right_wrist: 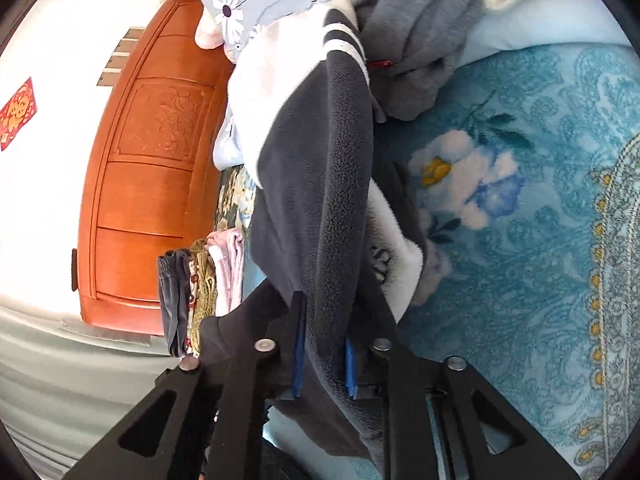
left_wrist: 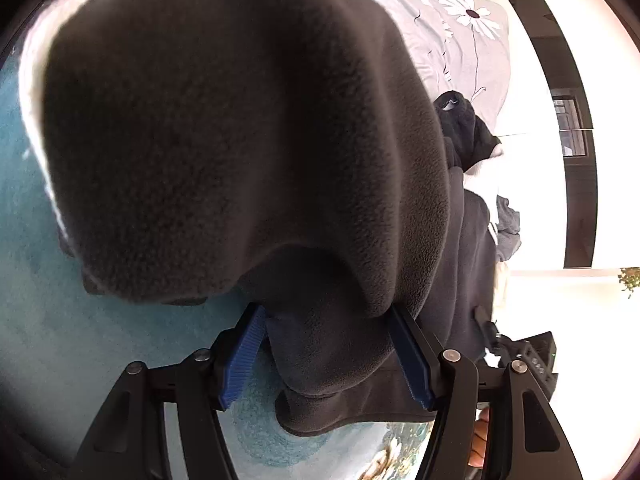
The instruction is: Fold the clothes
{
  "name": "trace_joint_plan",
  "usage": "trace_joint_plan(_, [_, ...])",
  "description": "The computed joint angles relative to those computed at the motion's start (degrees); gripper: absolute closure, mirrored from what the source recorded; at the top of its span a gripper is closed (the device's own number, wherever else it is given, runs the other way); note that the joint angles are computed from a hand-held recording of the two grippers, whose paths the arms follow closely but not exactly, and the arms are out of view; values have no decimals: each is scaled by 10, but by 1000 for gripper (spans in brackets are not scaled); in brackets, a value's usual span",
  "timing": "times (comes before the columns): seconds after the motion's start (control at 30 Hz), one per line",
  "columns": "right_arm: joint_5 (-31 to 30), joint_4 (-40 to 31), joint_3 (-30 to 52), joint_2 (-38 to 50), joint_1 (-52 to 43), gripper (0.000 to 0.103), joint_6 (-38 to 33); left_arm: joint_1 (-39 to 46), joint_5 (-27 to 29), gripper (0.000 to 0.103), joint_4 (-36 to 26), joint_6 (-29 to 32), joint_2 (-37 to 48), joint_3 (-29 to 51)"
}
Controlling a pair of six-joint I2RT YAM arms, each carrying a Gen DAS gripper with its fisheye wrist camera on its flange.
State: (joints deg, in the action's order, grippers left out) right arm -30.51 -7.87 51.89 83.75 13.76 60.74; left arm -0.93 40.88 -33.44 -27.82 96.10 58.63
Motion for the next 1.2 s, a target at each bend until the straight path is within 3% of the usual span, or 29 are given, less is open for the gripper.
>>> trace_joint_plan(0.07, [-14,18,-1,-15,5,95,21,-2,-8,42,2,3,3,-6])
trace_joint_plan(0.1, [-15,23,0,-24,11,96,22,-2,-6,50,5,5,0,-9])
trace_joint_plan(0.13, [-14,24,5,-32,16,96,19,0,1,74,10,8,-6,-12])
trace_joint_plan(0.17, [-11,24,8,-42,22,96,15,1,1,85,10,12,-14,-12])
trace_joint_plan(0.23, [-3,14,37,-44,36,96,12,0,-11,95,7,27,-43,-8])
trace_joint_plan(0.47, [22,18,137,-62,58,96,17,64,12,98,-16,47,-153,59])
trace_joint_plan(0.7, [86,-48,302,-85,94,96,-40,187,111,98,-84,62,-206,241])
trace_joint_plan(0.83, [117,-111,359,-144,123,96,-90,211,144,98,-85,38,-218,333])
trace_joint_plan(0.93, [178,-183,426,-173,183,96,-142,264,206,98,-87,24,-225,395])
trace_joint_plan(1.03, [291,-272,521,-182,294,96,-210,320,275,98,-101,12,-246,455])
trace_joint_plan(1.13, [452,-332,588,-186,447,97,-259,381,347,98,-187,46,-212,586])
trace_joint_plan(1.2, [568,-370,632,-178,548,97,-280,369,345,97,-275,90,-171,678])
